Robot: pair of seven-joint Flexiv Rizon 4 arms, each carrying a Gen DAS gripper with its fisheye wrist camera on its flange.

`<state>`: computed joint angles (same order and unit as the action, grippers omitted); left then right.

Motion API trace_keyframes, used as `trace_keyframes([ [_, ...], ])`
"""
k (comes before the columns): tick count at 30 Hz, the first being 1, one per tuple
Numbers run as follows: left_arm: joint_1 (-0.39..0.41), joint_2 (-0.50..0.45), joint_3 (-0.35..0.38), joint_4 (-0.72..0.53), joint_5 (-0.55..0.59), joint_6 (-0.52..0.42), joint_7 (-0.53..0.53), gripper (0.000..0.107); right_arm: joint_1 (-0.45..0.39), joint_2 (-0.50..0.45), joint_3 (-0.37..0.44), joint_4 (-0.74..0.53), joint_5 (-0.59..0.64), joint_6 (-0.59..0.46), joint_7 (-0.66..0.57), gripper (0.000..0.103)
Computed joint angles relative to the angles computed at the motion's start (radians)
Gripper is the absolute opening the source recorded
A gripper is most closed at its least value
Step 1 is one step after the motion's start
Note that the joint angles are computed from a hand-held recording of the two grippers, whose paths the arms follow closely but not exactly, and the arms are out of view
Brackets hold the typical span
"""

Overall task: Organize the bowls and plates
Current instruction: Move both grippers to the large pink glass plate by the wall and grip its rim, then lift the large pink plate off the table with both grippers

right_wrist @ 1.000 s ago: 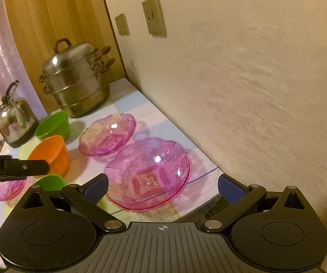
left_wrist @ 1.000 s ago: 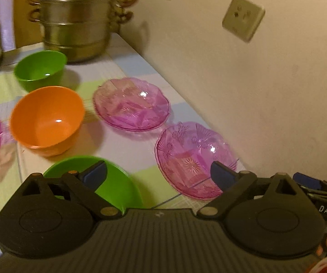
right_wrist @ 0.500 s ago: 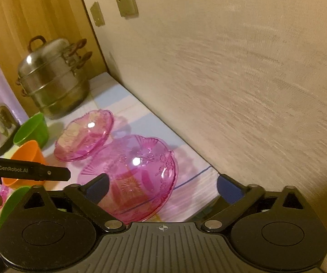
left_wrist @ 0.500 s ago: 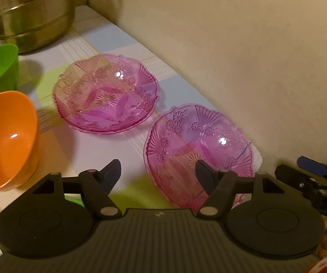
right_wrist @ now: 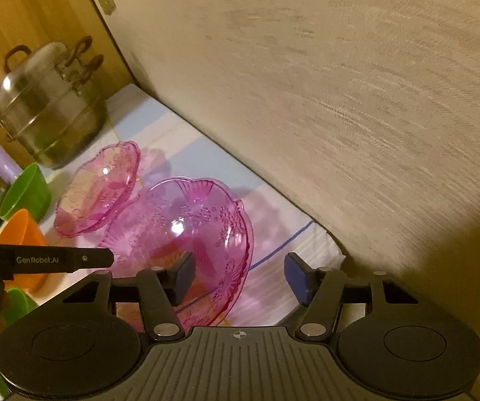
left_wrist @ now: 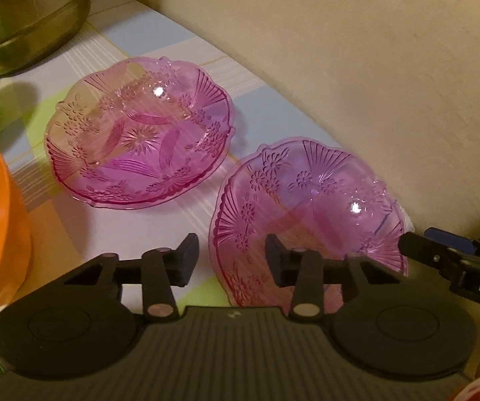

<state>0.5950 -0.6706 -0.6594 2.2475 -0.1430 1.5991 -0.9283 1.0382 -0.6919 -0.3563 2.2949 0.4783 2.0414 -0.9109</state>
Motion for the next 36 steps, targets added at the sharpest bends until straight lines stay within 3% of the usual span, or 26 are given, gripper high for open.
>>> trace_keyframes([
  [18, -0.081, -0.013, 0.071, -0.034, -0.027, -0.006, -0.015, 0.014, -0.111, -0.039, 0.069, -0.06, -0.085, -0.034, 0.053, 0.03],
  [25, -0.099, -0.02, 0.089, -0.04, -0.02, 0.016, -0.017, 0.014, -0.113, -0.041, 0.073, -0.062, -0.094, -0.035, 0.072, 0.012],
  [30, -0.047, -0.029, 0.038, -0.024, -0.013, 0.017, -0.035, 0.013, -0.126, -0.032, 0.089, -0.048, -0.09, -0.014, 0.075, 0.009],
  [36, 0.033, -0.011, -0.039, 0.005, 0.012, 0.033, -0.062, 0.011, -0.08, 0.005, 0.063, -0.022, -0.057, -0.013, 0.065, 0.009],
])
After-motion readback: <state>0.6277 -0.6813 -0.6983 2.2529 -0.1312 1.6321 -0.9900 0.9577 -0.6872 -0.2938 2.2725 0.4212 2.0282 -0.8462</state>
